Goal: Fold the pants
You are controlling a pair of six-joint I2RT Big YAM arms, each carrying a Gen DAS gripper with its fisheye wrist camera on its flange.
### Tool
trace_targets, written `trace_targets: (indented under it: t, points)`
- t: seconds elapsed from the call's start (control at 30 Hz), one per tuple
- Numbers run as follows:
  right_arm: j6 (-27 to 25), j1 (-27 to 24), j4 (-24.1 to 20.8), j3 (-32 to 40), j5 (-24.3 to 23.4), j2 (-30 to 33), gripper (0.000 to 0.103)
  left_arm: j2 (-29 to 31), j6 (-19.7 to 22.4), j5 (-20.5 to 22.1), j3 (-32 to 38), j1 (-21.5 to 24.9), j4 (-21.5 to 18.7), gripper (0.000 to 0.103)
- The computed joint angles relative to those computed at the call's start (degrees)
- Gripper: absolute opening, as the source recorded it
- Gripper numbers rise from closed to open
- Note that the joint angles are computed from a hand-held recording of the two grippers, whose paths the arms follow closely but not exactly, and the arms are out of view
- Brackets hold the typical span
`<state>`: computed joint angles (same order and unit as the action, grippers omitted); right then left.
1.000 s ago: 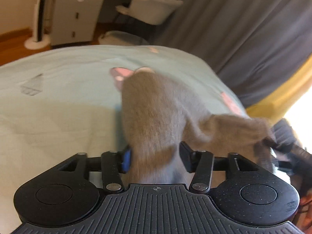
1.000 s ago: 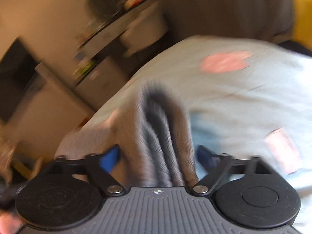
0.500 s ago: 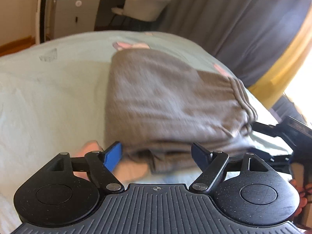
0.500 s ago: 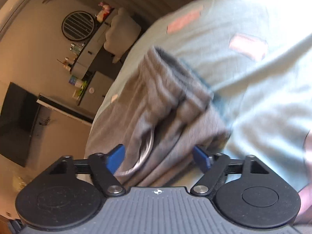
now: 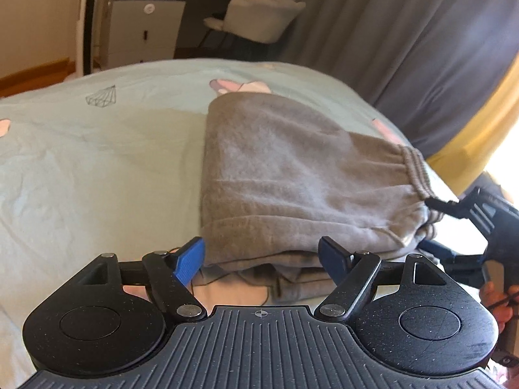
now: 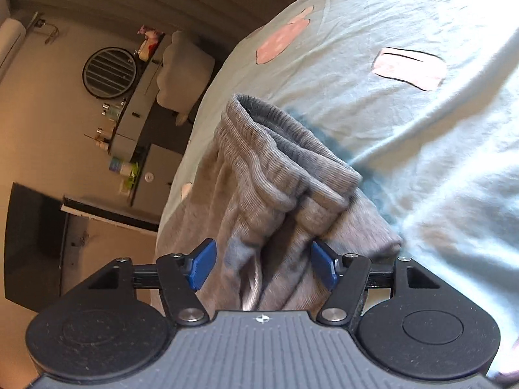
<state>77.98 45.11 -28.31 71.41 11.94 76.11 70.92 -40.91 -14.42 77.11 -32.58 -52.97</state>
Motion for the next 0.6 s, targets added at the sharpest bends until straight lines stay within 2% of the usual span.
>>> trace_targets:
  t: [0.07, 0.13, 0.2, 0.27, 0.33, 0.43, 0.47, 0.53, 0.57, 0.6]
  points:
    - [0.36, -0.83, 0.99, 0.67, -1.67, 1.37, 0.066, 0.53, -1.14, 0.62, 0.17, 0.35, -0.04, 0.082]
    - [0.10, -1.20, 0.02, 1.70, -1.91, 2.70, 0.058, 1.05, -1.64, 0.43, 0.36, 0.30, -0.03, 0.084]
    - [-0.18, -1.50, -2.41, 3.40, -1.90, 4.03, 0.043, 1.88, -0.75, -0.26, 0.74, 0.11, -0.44, 0.085]
    - [-1.17, -1.36, -2.91, 3.80, -1.66, 4.27, 0.035, 2.85, -0.05, -0.83, 1.21, 0.08, -1.35, 0.089]
    - [-3.61, -0.70, -5.36, 5.27, -0.10, 5.01, 0.028, 3.07, -0.54, -0.75, 0.91, 0.31, -1.17, 0.091]
    - [-8.81, 1.82, -9.30, 8.19, 5.85, 5.78, 0.019, 2.52, -2.10, -0.85, 0.55, 0.43, -0.82, 0.090]
    - [-9.68, 2.76, -9.18, 8.41, 8.03, 5.48, 0.017, 2.29, -2.17, -1.87, 0.62, 0.19, -1.06, 0.090]
    - [-7.96, 3.86, -2.93, 4.97, 9.93, 3.03, 0.016, 1.79, -0.92, -3.34, 0.60, -0.22, -1.00, 0.090]
    - [-8.01, 3.96, -2.10, 4.24, 10.05, 2.59, 0.016, 1.65, -0.22, -3.84, 0.55, -0.40, -1.02, 0.090]
    - [-8.38, 3.87, -3.89, 4.66, 10.12, 2.97, 0.016, 1.67, 0.32, -3.93, 0.54, -0.49, -1.25, 0.090]
